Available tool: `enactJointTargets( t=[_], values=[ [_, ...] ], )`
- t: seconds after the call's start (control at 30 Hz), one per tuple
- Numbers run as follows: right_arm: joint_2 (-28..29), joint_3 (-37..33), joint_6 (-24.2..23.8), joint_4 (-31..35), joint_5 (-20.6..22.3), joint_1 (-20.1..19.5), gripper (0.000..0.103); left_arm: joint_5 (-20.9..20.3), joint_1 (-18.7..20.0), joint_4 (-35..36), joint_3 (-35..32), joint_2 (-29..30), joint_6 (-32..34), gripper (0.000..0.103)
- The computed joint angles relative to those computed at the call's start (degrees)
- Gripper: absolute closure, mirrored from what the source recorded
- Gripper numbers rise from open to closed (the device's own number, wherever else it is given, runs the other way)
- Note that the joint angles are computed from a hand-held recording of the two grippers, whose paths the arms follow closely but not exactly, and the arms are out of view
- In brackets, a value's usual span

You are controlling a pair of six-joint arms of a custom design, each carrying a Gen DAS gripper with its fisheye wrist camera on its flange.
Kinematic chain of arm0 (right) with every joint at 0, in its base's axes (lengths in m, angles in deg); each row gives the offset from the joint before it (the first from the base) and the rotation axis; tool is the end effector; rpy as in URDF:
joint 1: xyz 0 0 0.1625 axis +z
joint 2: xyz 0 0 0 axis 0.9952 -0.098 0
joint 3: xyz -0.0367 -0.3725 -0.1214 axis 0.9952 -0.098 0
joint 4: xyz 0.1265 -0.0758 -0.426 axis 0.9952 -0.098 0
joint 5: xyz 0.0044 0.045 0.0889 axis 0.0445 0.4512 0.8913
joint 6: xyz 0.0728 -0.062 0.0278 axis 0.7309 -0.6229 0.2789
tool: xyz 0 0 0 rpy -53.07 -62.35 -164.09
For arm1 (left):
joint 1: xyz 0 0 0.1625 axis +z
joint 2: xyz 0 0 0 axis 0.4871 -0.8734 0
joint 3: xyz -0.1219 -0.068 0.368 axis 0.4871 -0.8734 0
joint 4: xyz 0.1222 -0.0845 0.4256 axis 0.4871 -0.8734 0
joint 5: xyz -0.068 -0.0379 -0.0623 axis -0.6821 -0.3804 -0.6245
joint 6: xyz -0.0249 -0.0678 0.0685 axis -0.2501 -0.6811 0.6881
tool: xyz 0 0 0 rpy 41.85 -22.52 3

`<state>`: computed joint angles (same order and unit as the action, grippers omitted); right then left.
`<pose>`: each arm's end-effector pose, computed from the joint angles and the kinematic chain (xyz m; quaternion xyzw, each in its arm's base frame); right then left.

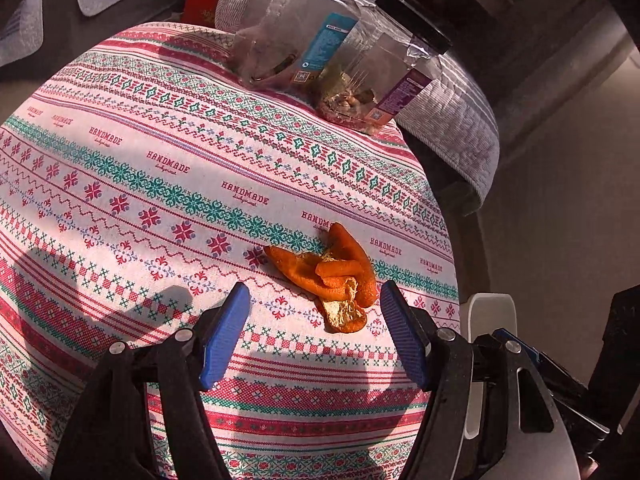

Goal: Collect trash
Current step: 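Grasp an orange peel with the left gripper while the right gripper grasps another peel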

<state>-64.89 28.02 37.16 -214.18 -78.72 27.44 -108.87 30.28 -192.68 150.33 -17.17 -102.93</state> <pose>0.3372 -0.6040 0.0727 0.2363 -0.9416 0.0947 0.2205 -0.0808 -0.5321 0.2794 -0.1448 0.9062 -0.3462 0.1948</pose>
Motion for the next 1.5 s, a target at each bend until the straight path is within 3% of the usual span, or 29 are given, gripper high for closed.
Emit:
enactJointTargets(
  t=[0.13,0.3,0.33,0.37,0.47,0.5,0.77,0.97,1.07,1.13,1.27,1.5],
  values=[
    [1.9,-1.9,2.1,0.5,0.0,-0.5,0.041,-4.5,2.8,-2.2,-1.8,3.7,-1.9,0.037],
    [4.0,-4.0,2.9,1.4,0.1,-0.9,0.041,-1.1,3.7,-2.3,-3.7,7.3,-3.5,0.038],
    [4.5,-4.4,2.7,1.5,0.1,-0.9,0.041,-0.8,3.9,-3.3,-3.5,7.5,-3.4,0.043],
    [4.9,-4.8,2.6,1.7,0.1,-0.9,0.041,-0.8,4.1,-4.1,-3.4,7.6,-2.9,0.062],
    [6.2,-5.8,2.4,2.0,0.1,-1.2,0.041,-0.1,3.9,-3.1,-3.5,7.2,-2.1,0.092],
    [6.7,-6.2,2.3,2.2,0.4,-1.4,0.041,-0.6,4.0,-3.4,-3.5,7.0,-1.5,0.096],
    [9.3,-7.6,2.2,1.6,2.7,-2.2,0.041,-2.0,3.6,-6.8,-0.5,2.5,-1.0,0.099],
    [11.0,-8.1,-0.6,0.3,5.4,-2.1,0.041,1.2,1.2,-3.3,2.4,-3.9,-3.5,0.099],
    [12.4,-8.6,-2.4,-0.9,5.4,-1.5,0.041,-0.3,1.4,-0.1,2.4,-5.4,-6.3,0.099],
    [13.3,-8.9,-3.2,-2.2,4.2,-1.0,0.048,-1.2,1.5,0.8,2.6,-6.0,-7.5,0.099],
    [13.9,-9.6,-3.2,-1.6,4.6,-1.0,0.084,0.5,0.3,2.3,2.6,-6.4,-7.9,0.099],
    [12.2,-8.5,-4.4,-3.3,5.0,-0.2,0.090,2.7,-1.3,4.6,2.1,-6.2,-8.1,0.099]
  ],
)
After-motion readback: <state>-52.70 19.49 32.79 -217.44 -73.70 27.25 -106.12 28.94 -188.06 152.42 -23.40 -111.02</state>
